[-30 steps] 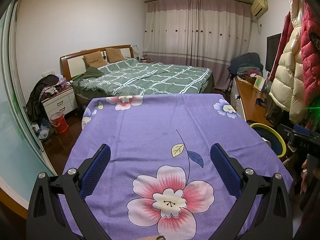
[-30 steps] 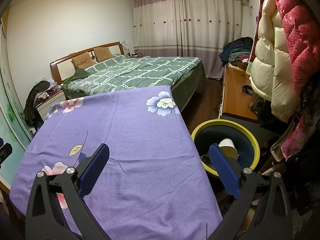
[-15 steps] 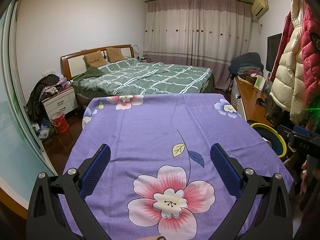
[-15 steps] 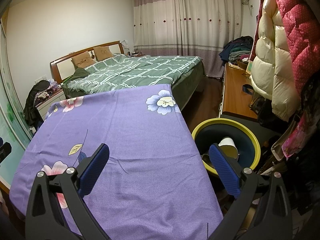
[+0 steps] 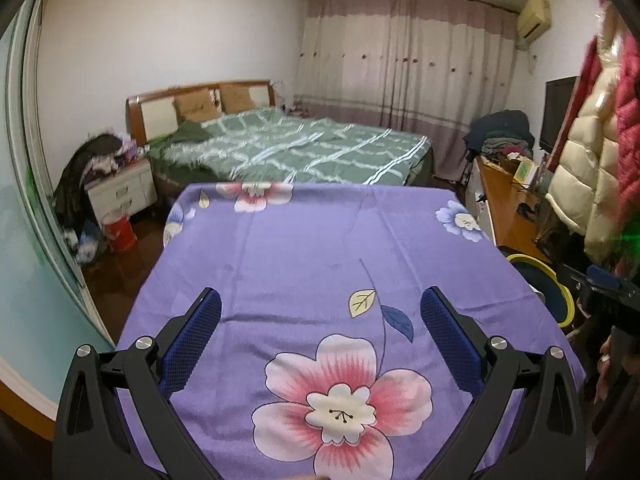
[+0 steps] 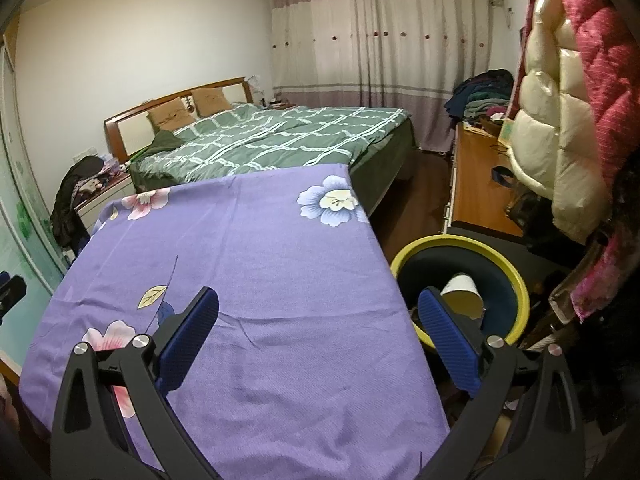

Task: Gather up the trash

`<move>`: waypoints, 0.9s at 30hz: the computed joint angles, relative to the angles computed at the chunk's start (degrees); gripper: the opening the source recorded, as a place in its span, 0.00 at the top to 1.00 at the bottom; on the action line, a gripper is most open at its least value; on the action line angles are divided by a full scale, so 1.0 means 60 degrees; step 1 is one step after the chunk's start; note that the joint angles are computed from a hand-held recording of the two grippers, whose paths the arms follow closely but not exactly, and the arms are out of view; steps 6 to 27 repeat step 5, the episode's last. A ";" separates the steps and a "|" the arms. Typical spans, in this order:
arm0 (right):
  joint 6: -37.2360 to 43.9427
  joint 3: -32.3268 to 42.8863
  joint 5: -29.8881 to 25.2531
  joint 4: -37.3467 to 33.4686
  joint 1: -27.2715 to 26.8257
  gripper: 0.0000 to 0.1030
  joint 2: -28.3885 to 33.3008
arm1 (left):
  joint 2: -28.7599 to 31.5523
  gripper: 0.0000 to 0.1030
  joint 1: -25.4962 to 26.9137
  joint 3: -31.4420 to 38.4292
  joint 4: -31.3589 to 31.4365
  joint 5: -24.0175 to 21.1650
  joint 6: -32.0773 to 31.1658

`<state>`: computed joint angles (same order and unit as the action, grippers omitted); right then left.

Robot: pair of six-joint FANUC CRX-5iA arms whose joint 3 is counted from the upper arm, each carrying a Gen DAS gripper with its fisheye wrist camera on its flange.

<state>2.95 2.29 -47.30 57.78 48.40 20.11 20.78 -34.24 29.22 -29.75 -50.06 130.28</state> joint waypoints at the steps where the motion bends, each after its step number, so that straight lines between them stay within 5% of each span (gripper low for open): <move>1: 0.0252 0.0174 0.0148 -0.0256 -0.0064 0.07 0.0134 | 0.0137 0.05 0.0161 0.0111 0.0341 0.0017 -0.0249; 5: 0.2044 0.1413 0.0585 -0.1919 -0.0353 0.07 0.1023 | 0.1188 0.05 0.0832 0.1024 0.1697 -0.0417 -0.1160; 27: 0.2044 0.1413 0.0585 -0.1919 -0.0353 0.07 0.1023 | 0.1188 0.05 0.0832 0.1024 0.1697 -0.0417 -0.1160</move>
